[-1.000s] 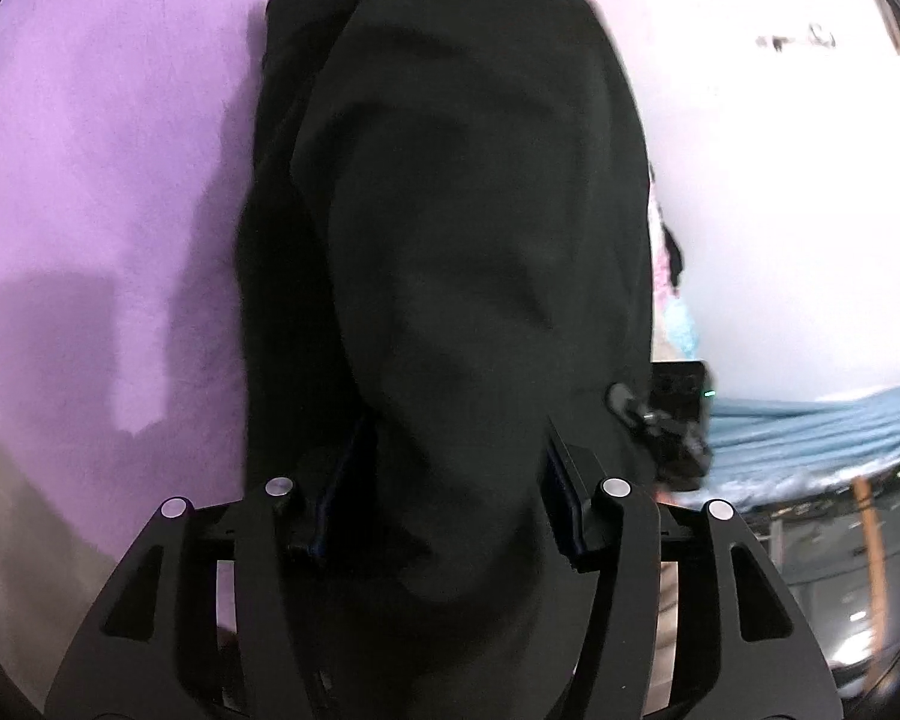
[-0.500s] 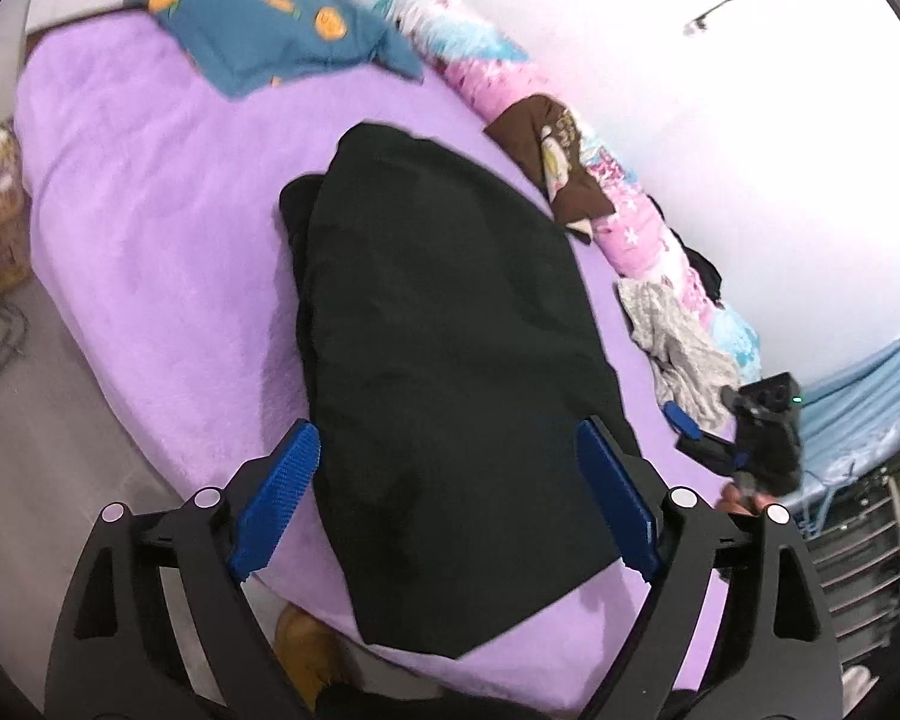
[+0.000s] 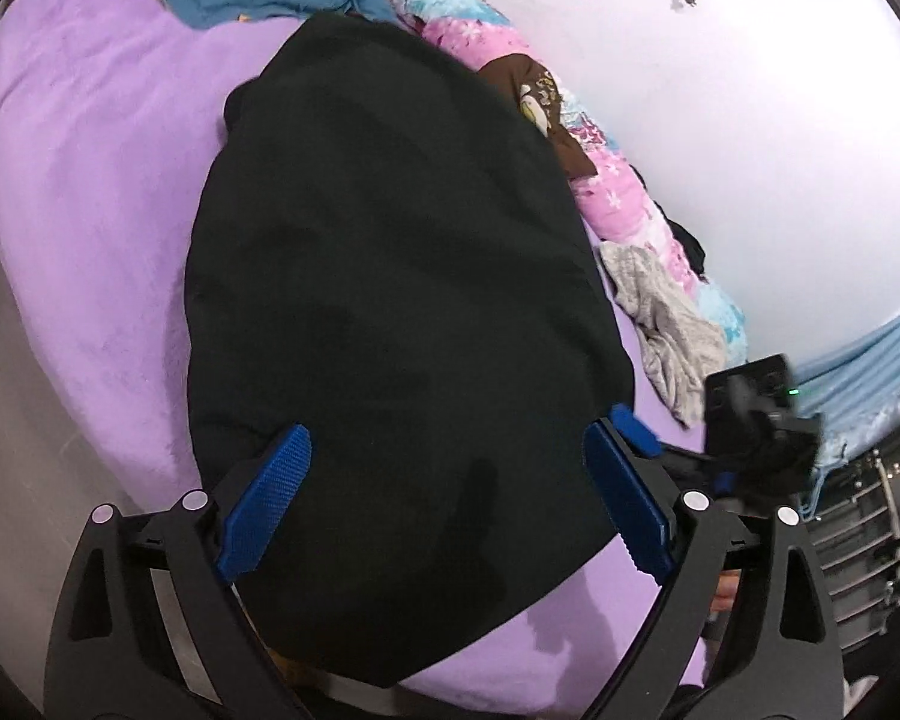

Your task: Fold large clothes

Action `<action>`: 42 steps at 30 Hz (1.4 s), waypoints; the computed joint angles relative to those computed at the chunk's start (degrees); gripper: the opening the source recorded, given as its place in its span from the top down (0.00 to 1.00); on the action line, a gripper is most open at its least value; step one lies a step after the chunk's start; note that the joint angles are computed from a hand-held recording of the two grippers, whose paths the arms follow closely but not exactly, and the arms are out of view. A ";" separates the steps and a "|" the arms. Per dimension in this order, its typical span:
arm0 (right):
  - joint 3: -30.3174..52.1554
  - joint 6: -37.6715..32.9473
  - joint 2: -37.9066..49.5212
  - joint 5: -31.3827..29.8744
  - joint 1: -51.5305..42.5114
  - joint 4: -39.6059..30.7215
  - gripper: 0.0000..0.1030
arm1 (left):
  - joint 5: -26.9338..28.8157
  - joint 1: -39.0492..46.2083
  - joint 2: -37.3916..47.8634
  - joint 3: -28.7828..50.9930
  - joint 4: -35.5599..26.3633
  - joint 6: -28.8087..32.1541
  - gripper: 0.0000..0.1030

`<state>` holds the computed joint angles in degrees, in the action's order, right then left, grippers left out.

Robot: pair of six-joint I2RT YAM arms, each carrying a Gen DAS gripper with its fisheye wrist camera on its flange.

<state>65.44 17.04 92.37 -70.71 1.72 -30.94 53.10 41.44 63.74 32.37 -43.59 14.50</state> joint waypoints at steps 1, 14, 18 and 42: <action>-0.85 0.15 0.84 -0.19 -0.38 1.08 0.25 | 0.25 -0.31 0.85 -0.20 0.69 0.39 0.13; -3.80 3.44 2.38 1.45 0.22 5.45 0.41 | -5.15 -7.47 3.32 -2.09 9.41 -5.84 0.06; -0.92 1.68 -2.93 5.88 2.85 2.71 0.06 | 1.77 0.49 10.37 5.31 -4.16 2.51 0.06; 46.47 25.93 29.62 5.42 8.46 9.70 0.06 | 15.93 -5.05 41.42 45.80 -4.02 -9.40 0.06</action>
<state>111.91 42.97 122.00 -65.29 10.18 -21.24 69.03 36.39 105.15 78.17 -47.61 5.10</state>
